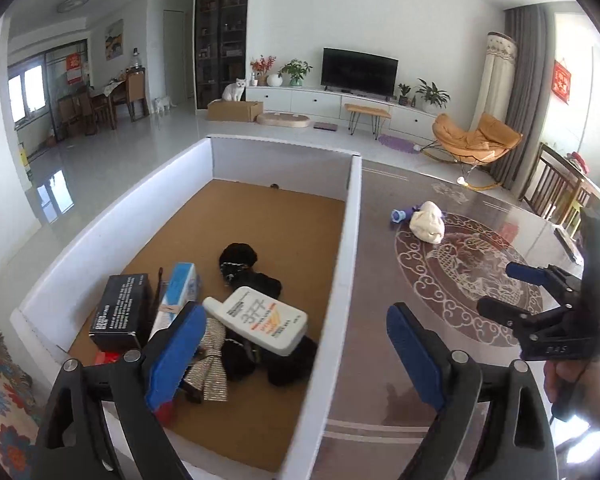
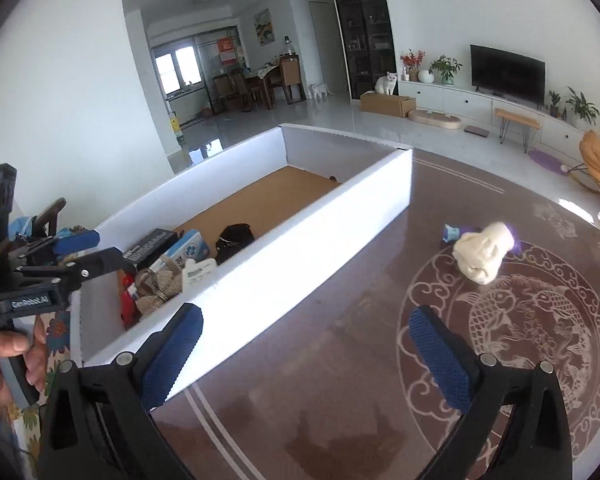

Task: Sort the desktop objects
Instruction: 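Withdraw both open tools from the box back over the table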

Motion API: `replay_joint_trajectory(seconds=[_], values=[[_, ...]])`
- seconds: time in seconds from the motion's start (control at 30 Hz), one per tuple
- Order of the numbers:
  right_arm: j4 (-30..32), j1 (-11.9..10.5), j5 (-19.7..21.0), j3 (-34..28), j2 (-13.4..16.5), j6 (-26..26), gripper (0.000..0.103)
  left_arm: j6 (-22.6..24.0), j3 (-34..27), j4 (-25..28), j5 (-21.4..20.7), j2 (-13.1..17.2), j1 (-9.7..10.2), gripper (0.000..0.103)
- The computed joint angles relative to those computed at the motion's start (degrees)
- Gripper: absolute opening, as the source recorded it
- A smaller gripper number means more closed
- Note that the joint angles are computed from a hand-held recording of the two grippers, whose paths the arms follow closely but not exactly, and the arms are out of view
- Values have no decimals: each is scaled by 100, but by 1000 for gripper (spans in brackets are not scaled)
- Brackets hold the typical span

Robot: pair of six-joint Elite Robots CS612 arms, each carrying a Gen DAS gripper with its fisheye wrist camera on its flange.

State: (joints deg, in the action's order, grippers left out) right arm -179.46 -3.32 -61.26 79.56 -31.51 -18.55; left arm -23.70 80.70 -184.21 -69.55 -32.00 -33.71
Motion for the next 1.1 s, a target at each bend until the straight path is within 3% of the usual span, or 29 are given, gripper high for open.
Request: replay_joint_trajectory(seconds=[0.13, 0.27, 0.43, 0.5, 0.67, 0.73, 1.1], values=[[4, -390, -1178, 307, 59, -63, 103, 410, -546, 323, -795, 295, -239, 103], [-6, -746, -1713, 559, 79, 170, 103, 577, -1325, 1198, -850, 761, -418, 103], [-152, -987, -1656, 786, 58, 538, 103, 615, -2253, 2207, -493, 1282, -517, 103], [-336, -967, -1638, 843, 42, 546, 103, 610, -2514, 2402, -444, 1424, -518, 103], [-116, -874, -1919, 773, 49, 412, 103, 541, -2973, 2753, -442, 1692, -480, 103], [-141, -875, -1919, 799, 47, 410, 103, 388, -2967, 2573, -692, 1722, -427, 103], [-149, -871, -1924, 798, 54, 413, 103, 347, -3011, 2561, -669, 1752, -426, 103]])
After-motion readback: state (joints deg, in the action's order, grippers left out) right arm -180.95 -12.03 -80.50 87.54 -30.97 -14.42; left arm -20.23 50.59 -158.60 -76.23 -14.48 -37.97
